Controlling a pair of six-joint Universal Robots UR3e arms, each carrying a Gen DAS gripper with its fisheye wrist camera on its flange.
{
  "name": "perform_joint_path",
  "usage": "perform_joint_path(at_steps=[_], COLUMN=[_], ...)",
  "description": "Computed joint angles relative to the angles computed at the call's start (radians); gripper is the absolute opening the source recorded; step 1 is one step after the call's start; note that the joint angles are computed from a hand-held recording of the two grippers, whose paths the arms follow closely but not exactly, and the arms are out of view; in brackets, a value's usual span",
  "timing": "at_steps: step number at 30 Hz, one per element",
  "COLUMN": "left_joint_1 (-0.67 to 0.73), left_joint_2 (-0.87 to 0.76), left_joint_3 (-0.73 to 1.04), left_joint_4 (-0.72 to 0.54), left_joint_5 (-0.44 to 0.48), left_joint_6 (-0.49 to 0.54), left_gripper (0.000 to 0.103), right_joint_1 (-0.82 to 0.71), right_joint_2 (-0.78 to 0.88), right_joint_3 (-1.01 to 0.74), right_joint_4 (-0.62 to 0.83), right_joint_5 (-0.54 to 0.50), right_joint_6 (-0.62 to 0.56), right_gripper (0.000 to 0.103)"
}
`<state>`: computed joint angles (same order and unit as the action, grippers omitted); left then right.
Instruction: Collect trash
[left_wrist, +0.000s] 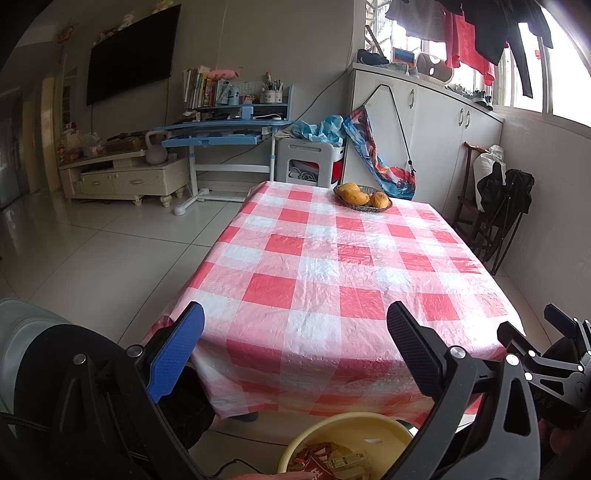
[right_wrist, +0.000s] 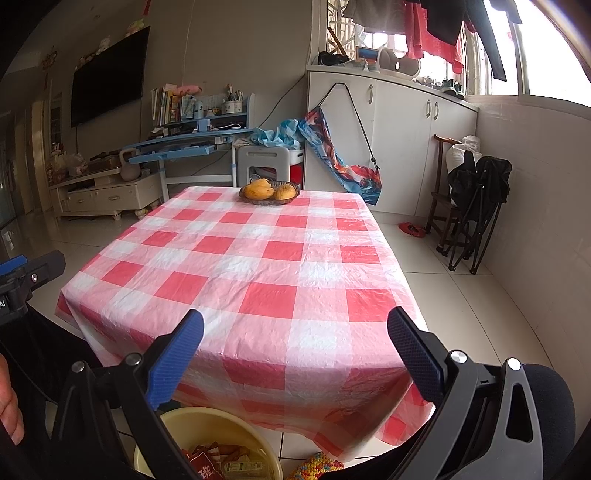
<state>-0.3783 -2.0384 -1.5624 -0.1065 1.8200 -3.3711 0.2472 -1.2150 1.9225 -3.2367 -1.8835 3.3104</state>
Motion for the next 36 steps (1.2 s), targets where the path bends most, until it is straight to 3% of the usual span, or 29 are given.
perform_joint_path(at_steps=[36], left_joint_1=[0.002], left_joint_2=[0.006], left_joint_3=[-0.006], left_joint_4=[0.005], left_joint_5=[-0.010], left_joint_6=[-0.007], left_gripper=[0.096], right_joint_1=[0.013], right_joint_2=[0.025], right_joint_3=[0.006], right_joint_4=[-0.016], right_joint_5=[-0.012], right_joint_6=[-0.016], right_gripper=[0.095])
